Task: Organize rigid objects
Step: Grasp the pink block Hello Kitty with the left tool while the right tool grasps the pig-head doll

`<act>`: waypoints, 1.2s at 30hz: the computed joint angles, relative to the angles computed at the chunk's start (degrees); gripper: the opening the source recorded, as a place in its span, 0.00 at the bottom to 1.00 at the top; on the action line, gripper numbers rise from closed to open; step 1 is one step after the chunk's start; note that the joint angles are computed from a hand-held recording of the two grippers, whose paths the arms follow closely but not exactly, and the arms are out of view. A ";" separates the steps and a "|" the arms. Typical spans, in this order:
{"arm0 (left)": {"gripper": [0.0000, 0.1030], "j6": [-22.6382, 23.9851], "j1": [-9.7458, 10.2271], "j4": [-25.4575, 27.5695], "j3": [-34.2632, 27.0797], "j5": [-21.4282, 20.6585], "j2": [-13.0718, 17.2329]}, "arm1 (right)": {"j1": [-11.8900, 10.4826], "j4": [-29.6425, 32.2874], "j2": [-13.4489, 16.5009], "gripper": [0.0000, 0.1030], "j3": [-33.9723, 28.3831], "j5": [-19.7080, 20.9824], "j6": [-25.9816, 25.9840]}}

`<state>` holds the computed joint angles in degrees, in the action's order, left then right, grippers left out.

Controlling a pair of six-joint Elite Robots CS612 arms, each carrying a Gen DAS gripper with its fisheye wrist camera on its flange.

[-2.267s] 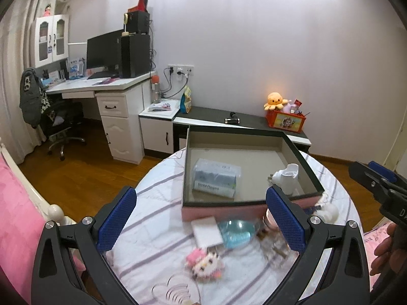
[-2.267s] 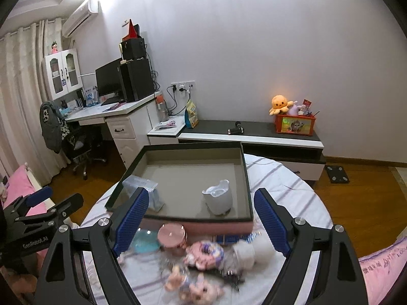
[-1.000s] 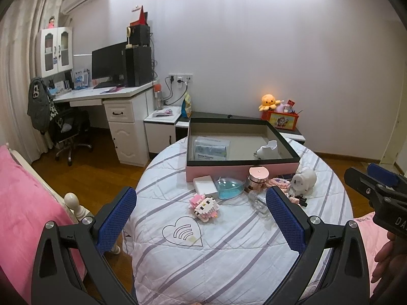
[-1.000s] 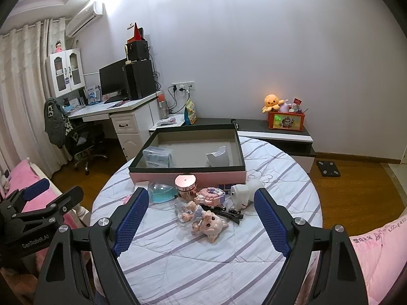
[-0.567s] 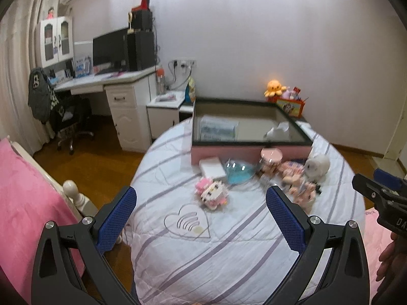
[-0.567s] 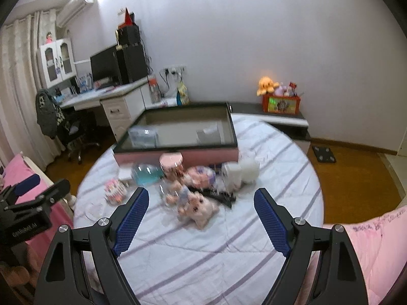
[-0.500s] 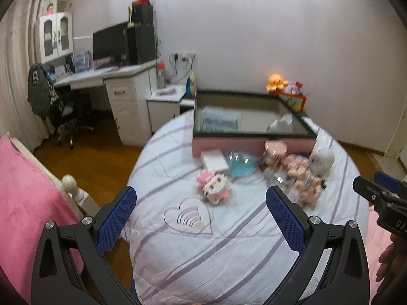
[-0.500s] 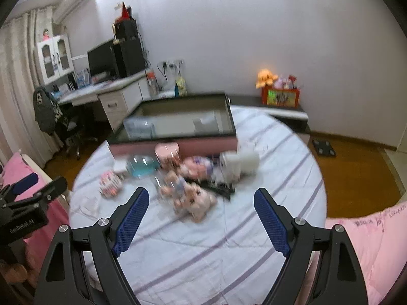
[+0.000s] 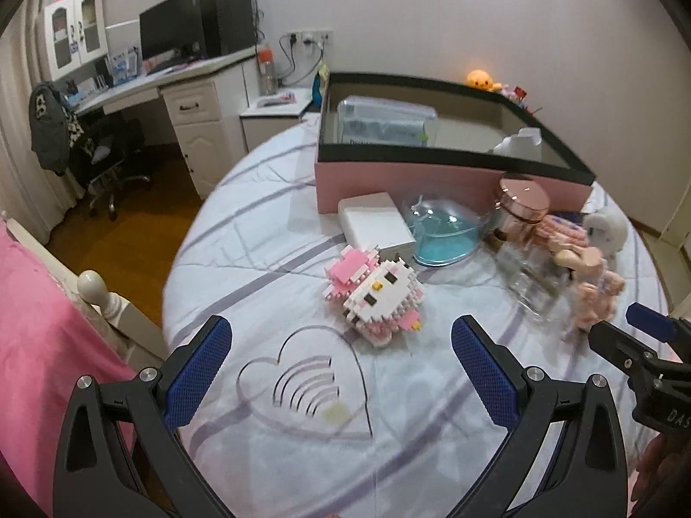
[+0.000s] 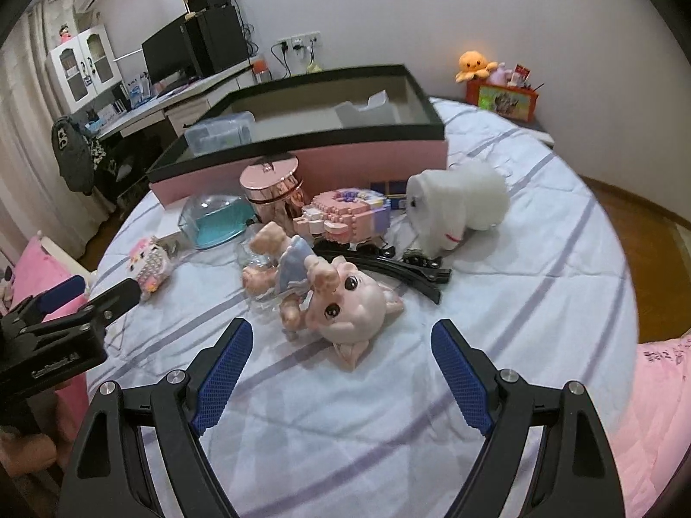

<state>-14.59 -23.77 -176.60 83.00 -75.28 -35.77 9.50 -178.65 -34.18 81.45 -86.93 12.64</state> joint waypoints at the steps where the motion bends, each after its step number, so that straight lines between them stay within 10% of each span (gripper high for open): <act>1: 1.00 0.07 0.02 0.68 -0.70 -0.01 0.38 | -0.04 0.50 0.32 0.84 -0.57 0.14 0.09; 9: 0.96 1.69 0.59 5.56 -5.61 -1.81 3.06 | -0.43 2.79 1.92 0.70 -3.41 2.28 -0.86; 14: 0.59 2.61 0.89 3.96 -5.40 -4.53 3.03 | -0.85 2.47 1.70 0.67 -2.94 3.53 -1.76; 36: 0.59 2.05 1.47 -5.57 -0.94 -6.99 -1.08 | -1.40 -3.81 -1.49 0.67 -0.62 7.66 -2.58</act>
